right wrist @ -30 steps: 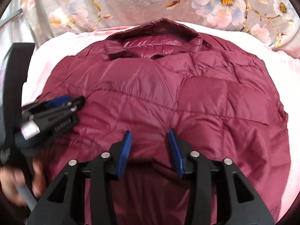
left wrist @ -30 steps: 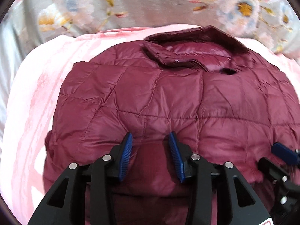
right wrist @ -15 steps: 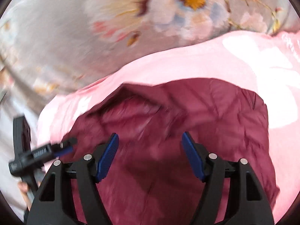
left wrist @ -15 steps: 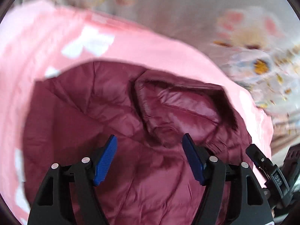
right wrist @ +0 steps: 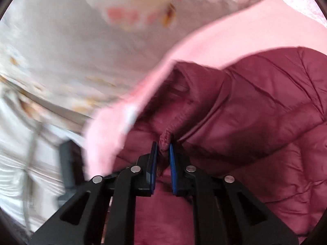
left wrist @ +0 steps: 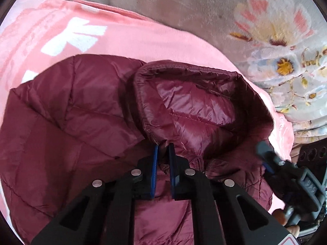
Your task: Fold large clothes
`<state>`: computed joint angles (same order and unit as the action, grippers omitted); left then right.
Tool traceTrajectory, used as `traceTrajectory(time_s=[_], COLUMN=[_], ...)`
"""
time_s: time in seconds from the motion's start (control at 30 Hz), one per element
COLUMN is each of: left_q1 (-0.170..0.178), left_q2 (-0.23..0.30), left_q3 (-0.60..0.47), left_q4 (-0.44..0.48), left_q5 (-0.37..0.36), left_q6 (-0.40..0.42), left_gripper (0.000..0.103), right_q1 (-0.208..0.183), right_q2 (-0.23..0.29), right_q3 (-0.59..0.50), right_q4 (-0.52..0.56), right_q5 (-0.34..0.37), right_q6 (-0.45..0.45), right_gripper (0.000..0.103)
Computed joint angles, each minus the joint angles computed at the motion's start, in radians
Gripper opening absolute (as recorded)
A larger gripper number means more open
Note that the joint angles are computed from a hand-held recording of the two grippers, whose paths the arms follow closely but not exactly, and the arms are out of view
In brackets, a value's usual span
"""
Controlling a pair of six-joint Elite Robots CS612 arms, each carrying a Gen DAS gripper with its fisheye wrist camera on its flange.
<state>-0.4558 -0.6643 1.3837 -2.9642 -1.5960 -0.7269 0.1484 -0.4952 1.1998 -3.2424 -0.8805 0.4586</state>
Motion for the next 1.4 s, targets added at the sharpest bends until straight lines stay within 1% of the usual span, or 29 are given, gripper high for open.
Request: traceTrajectory(time_s=[0.03, 0.1, 0.17, 0.2, 0.27, 0.3, 0.37, 0.47, 0.53, 0.63, 0.7, 0.73, 0.77, 0.8, 0.83, 0.87, 0.93, 0.97, 1.0, 1.03, 1.1, 1.17, 1.2, 1.23, 1.3, 1.33, 1.37, 1.4], left_q1=[0.0, -0.005, -0.013, -0.019, -0.025, -0.029, -0.033, -0.041, -0.044, -0.045, -0.052, -0.055, -0.059, -0.059, -0.058, -0.055, -0.049, -0.042, -0.037, -0.032, -0.023, -0.014, -0.006, 0.001, 0.01, 0.013, 0.013, 0.012], left_q2=[-0.001, -0.003, -0.003, -0.001, 0.005, 0.009, 0.013, 0.022, 0.024, 0.027, 0.017, 0.009, -0.003, -0.012, -0.026, -0.039, -0.06, -0.069, -0.069, -0.069, -0.057, -0.039, -0.023, -0.008, 0.021, 0.036, 0.052, 0.058], left_q3=[0.004, 0.014, 0.019, 0.023, 0.027, 0.033, 0.043, 0.054, 0.061, 0.064, 0.081, 0.094, 0.109, 0.122, 0.141, 0.159, 0.17, 0.161, 0.141, 0.114, 0.054, -0.001, -0.037, -0.066, -0.121, -0.146, -0.17, -0.174], left_q4=[-0.004, 0.005, 0.012, 0.012, 0.006, -0.013, -0.041, -0.091, -0.112, -0.13, -0.137, -0.141, -0.139, -0.139, -0.153, -0.174, -0.201, -0.208, -0.201, -0.174, -0.145, -0.109, -0.096, -0.068, 0.001, 0.037, 0.086, 0.1], left_q5=[0.005, 0.03, 0.07, 0.098, 0.123, 0.14, 0.165, 0.204, 0.217, 0.226, 0.253, 0.267, 0.28, 0.281, 0.278, 0.277, 0.292, 0.291, 0.291, 0.297, 0.295, 0.293, 0.266, 0.239, 0.199, 0.178, 0.175, 0.175], left_q6=[0.005, 0.026, 0.055, 0.074, 0.093, 0.108, 0.13, 0.175, 0.193, 0.205, 0.218, 0.227, 0.236, 0.24, 0.246, 0.249, 0.235, 0.209, 0.191, 0.171, 0.142, 0.091, 0.056, 0.042, 0.009, 0.003, -0.007, -0.006], left_gripper=[0.007, 0.007, 0.007, 0.007, 0.008, 0.008, 0.01, 0.011, 0.013, 0.014, 0.016, 0.016, 0.016, 0.016, 0.016, 0.016, 0.016, 0.016, 0.016, 0.016, 0.017, 0.017, 0.017, 0.017, 0.017, 0.017, 0.017, 0.017], right_q1=[0.012, 0.029, 0.037, 0.038, 0.042, 0.039, 0.029, 0.025, 0.025, 0.016, 0.005, 0.004, 0.003, 0.001, -0.001, -0.002, -0.001, 0.001, 0.003, 0.006, 0.009, 0.014, 0.018, 0.023, 0.031, 0.036, 0.043, 0.046], right_q2=[-0.02, -0.04, -0.045, -0.046, -0.044, -0.041, -0.036, -0.027, -0.021, -0.027, -0.044, -0.054, -0.071, -0.082, -0.092, -0.102, -0.112, -0.111, -0.107, -0.102, -0.08, -0.054, -0.04, -0.024, -0.004, 0.005, 0.015, 0.018], right_q3=[0.026, 0.055, 0.075, 0.08, 0.086, 0.088, 0.098, 0.096, 0.09, 0.106, 0.13, 0.142, 0.163, 0.178, 0.19, 0.201, 0.196, 0.182, 0.158, 0.131, 0.062, -0.015, -0.053, -0.091, -0.146, -0.171, -0.195, -0.199], right_q4=[0.02, 0.061, 0.079, 0.08, 0.1, 0.109, 0.097, 0.079, 0.074, 0.065, 0.068, 0.072, 0.075, 0.07, 0.058, 0.039, 0.008, 0.0, -0.008, -0.015, -0.035, -0.015, 0.005, 0.031, 0.103, 0.153, 0.206, 0.23], right_q5=[-0.092, -0.212, -0.278, -0.297, -0.352, -0.361, -0.345, -0.346, -0.342, -0.315, -0.303, -0.315, -0.342, -0.354, -0.367, -0.384, -0.404, -0.407, -0.405, -0.393, -0.355, -0.338, -0.346, -0.361, -0.381, -0.391, -0.412, -0.421], right_q6=[-0.071, -0.164, -0.2, -0.209, -0.23, -0.236, -0.241, -0.254, -0.249, -0.235, -0.237, -0.235, -0.241, -0.245, -0.245, -0.242, -0.231, -0.223, -0.206, -0.186, -0.122, -0.049, -0.021, 0.001, -0.011, -0.043, -0.092, -0.128], right_gripper=[0.01, 0.008, 0.007, 0.007, 0.007, 0.007, 0.007, 0.006, 0.005, 0.006, 0.008, 0.008, 0.008, 0.009, 0.01, 0.013, 0.013, 0.013, 0.013, 0.013, 0.013, 0.013, 0.013, 0.013, 0.013, 0.013, 0.013, 0.013])
